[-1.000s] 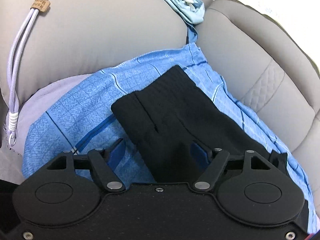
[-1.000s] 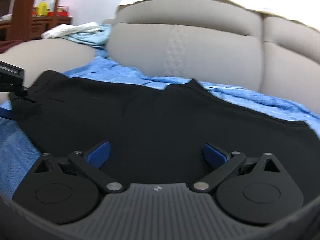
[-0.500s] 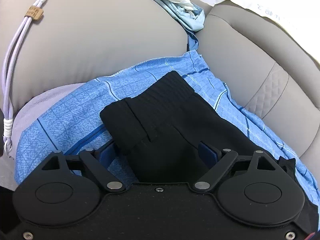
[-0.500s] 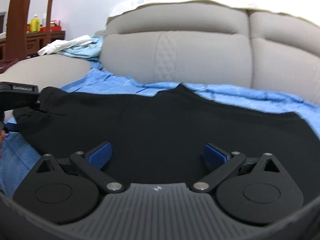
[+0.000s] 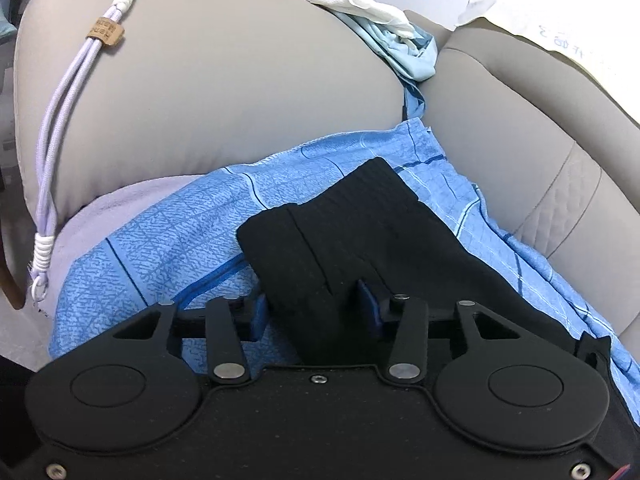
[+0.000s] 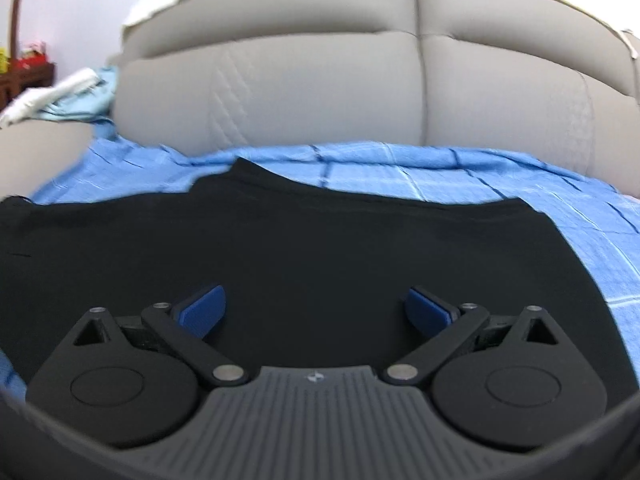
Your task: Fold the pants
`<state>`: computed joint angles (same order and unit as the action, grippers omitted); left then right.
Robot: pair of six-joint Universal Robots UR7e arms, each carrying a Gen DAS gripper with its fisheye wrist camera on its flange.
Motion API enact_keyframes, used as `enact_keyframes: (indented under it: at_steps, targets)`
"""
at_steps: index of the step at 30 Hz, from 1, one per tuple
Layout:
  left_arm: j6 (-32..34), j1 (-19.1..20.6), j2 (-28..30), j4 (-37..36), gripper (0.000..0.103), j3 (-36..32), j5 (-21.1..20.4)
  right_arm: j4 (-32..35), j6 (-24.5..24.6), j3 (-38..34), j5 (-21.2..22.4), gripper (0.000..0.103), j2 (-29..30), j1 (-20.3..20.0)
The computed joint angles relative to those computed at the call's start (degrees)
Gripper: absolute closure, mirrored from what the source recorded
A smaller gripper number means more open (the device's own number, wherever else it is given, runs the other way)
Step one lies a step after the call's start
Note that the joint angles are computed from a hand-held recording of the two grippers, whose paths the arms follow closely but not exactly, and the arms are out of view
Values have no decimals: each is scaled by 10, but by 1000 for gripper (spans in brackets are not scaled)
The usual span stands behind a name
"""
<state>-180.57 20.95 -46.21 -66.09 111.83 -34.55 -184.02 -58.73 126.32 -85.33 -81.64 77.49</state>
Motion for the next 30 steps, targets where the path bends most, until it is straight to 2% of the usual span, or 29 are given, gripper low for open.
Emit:
enact_keyframes:
  at_steps: [3, 4, 6, 8, 9, 10, 12, 15, 18, 20, 23, 26, 30]
  targets:
    - [3, -1, -12, -15, 25, 23, 41, -28, -26, 12, -2, 0, 11, 4]
    - [4, 1, -12, -14, 21, 23, 49, -30, -32, 13, -3, 0, 13, 5]
    - [4, 9, -2, 6, 21, 9, 50, -25, -38, 23, -1, 0, 8, 2]
    - [-1, 17, 17, 42, 42, -18, 31, -23, -43, 31, 7, 0, 2, -3]
    - [-9, 19, 28, 63, 61, -34, 10, -19, -46, 33, 12, 0, -2, -5]
    - [-22, 13, 29, 68, 73, -32, 10, -11, -50, 35, 16, 0, -6, -6]
    - [-39, 0, 27, 84, 86, -33, 9, 4, -59, 38, 29, 0, -16, -11]
    - [-47, -12, 29, 135, 87, -53, 12, 17, -76, 42, 47, 0, -26, -15]
    - [-44, -16, 18, 144, 87, -55, 28, 18, -66, 41, 49, 0, -27, -13]
    - [-22, -15, 2, 127, 87, -51, 37, 27, -57, 41, 52, 0, -31, -14]
    - [60, -12, -44, 59, 86, -28, 49, 66, -67, 42, 77, 0, -48, -19]
    - [122, -10, -79, 10, 87, -14, 40, 112, -108, 53, 100, 0, -67, -18]
    - [147, -17, -93, -3, 87, -6, 54, 125, -192, 87, 116, 0, -79, -9]
